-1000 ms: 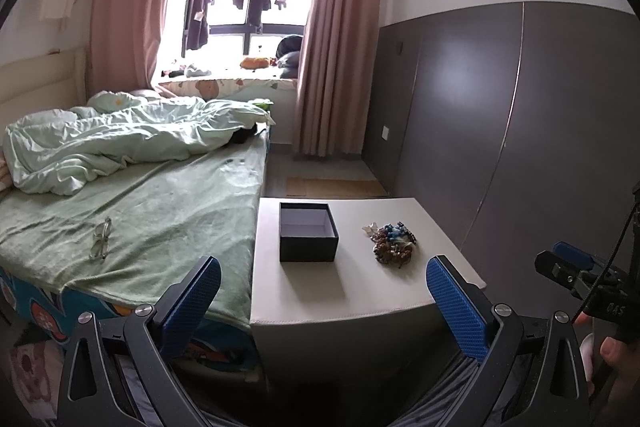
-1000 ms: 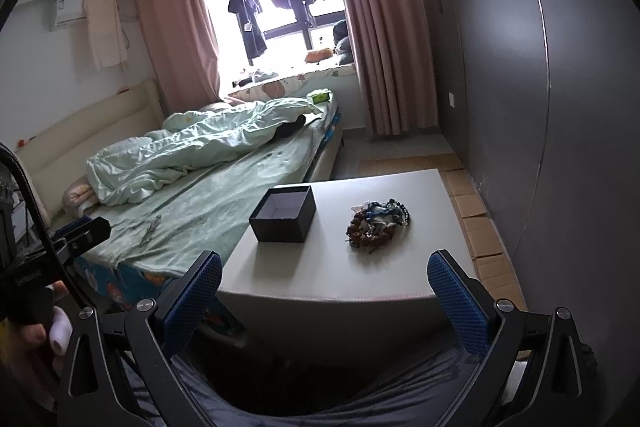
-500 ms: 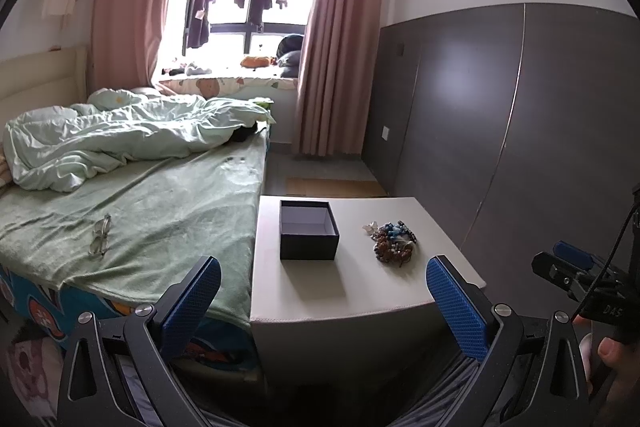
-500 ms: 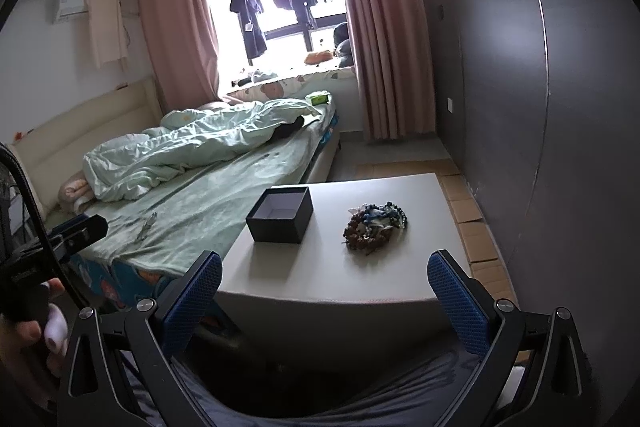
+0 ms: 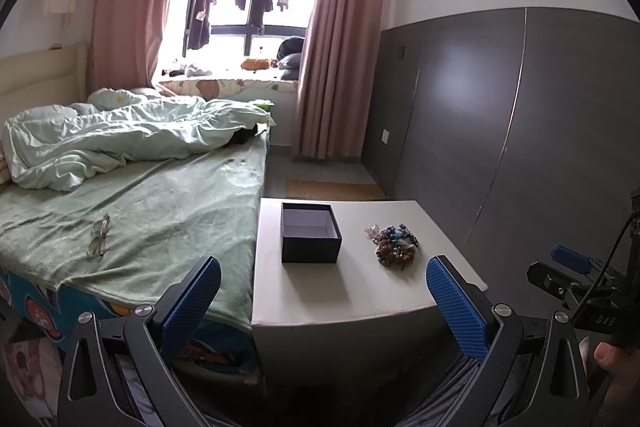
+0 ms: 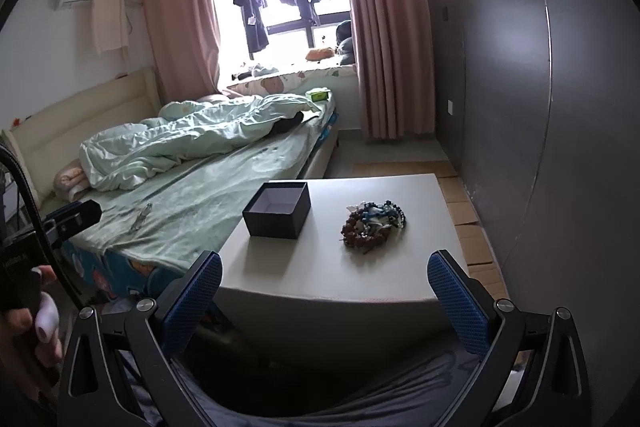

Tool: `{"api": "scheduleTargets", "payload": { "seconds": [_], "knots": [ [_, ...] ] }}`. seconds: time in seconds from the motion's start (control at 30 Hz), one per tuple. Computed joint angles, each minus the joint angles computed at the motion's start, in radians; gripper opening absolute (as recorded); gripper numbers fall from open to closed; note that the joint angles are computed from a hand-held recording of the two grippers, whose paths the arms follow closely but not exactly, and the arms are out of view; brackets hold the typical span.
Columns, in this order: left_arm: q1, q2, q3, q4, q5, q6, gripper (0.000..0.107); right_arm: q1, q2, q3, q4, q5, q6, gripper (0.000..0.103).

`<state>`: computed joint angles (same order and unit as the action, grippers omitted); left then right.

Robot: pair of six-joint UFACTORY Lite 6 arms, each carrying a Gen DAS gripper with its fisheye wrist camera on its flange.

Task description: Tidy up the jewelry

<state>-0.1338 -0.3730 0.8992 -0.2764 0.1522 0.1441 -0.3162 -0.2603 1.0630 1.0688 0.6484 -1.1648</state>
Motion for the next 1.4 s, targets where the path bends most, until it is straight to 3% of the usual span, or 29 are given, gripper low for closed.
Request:
{"api": "scheduleTargets", "payload": {
  "seconds": [0.4, 0.63, 0.9, 1.03, 1.3, 1.4],
  "knots": [
    [0.048, 0.140, 0.077, -0.581, -0.006, 0.612, 0.103, 0.029, 0.064, 0.009, 0.018, -0.048, -0.055, 0.103],
    [0.035, 0.310, 0.200, -0.792, 0.031, 0.843, 0.103, -0.025, 0.152, 0.038, 0.122, -0.045, -0.167, 0.103],
    [-0.029, 0.512, 0.367, -0.790, 0.051, 0.849, 0.102, -0.089, 0.326, 0.157, 0.125, 0.019, -0.182, 0.103],
    [-0.043, 0.612, 0.457, -0.803, 0.090, 0.864, 0.097, -0.103, 0.423, 0.229, 0.111, 0.043, -0.154, 0.103],
    [-0.069, 0.866, 0.733, -0.549, 0.171, 0.602, 0.085, -0.111, 0.594, 0.354, 0.108, 0.073, -0.122, 0.099],
    [-0.073, 0.974, 0.869, -0.461, 0.225, 0.511, 0.080, -0.109, 0.677, 0.437, 0.081, 0.084, -0.073, 0.088]
  ]
}}
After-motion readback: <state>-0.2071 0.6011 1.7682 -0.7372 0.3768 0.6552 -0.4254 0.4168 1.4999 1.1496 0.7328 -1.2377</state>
